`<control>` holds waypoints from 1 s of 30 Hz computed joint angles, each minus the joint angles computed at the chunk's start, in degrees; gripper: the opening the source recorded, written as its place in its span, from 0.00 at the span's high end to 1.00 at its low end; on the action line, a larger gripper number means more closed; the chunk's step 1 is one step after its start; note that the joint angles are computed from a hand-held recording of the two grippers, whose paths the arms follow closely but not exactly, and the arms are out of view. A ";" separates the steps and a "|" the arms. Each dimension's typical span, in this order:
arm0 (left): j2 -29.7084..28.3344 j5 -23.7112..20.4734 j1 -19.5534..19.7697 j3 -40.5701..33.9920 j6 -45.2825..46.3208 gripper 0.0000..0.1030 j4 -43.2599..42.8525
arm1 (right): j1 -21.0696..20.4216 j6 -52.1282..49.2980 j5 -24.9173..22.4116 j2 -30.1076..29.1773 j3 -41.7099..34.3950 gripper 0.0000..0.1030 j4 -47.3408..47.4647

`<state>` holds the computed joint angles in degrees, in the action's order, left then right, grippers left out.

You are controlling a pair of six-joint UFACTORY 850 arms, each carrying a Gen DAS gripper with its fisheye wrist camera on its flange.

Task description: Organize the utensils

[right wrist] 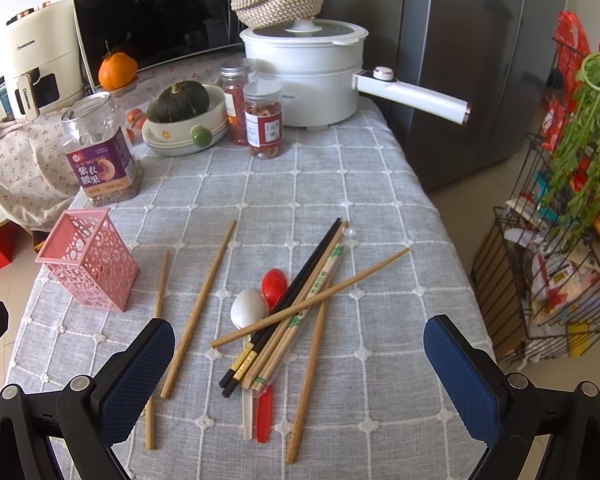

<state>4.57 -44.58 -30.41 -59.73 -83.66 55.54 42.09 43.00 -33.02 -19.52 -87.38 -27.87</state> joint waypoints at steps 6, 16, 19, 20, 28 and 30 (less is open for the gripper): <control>1.07 -0.12 0.10 -0.16 1.55 0.02 -1.24 | 0.01 0.03 0.04 -0.01 0.01 0.01 0.06; 0.78 5.12 2.07 -0.52 5.55 0.02 -2.87 | -0.22 1.83 -0.55 -0.23 -0.85 0.01 -1.31; 0.31 6.47 2.66 -1.47 7.07 0.02 -2.36 | -0.56 3.23 -1.31 -0.65 -2.00 0.01 -2.70; 0.07 6.83 2.90 -1.81 7.36 0.02 -1.94 | -0.63 3.41 -1.71 -0.96 -2.56 0.01 -3.11; -3.08 12.39 5.75 -4.11 11.69 0.02 -2.77 | -1.98 5.18 -4.15 -3.16 -6.01 0.01 -4.21; -3.81 13.16 6.15 -4.23 11.34 0.02 -1.79 | -2.24 5.29 -4.89 -3.36 -6.20 0.01 -4.13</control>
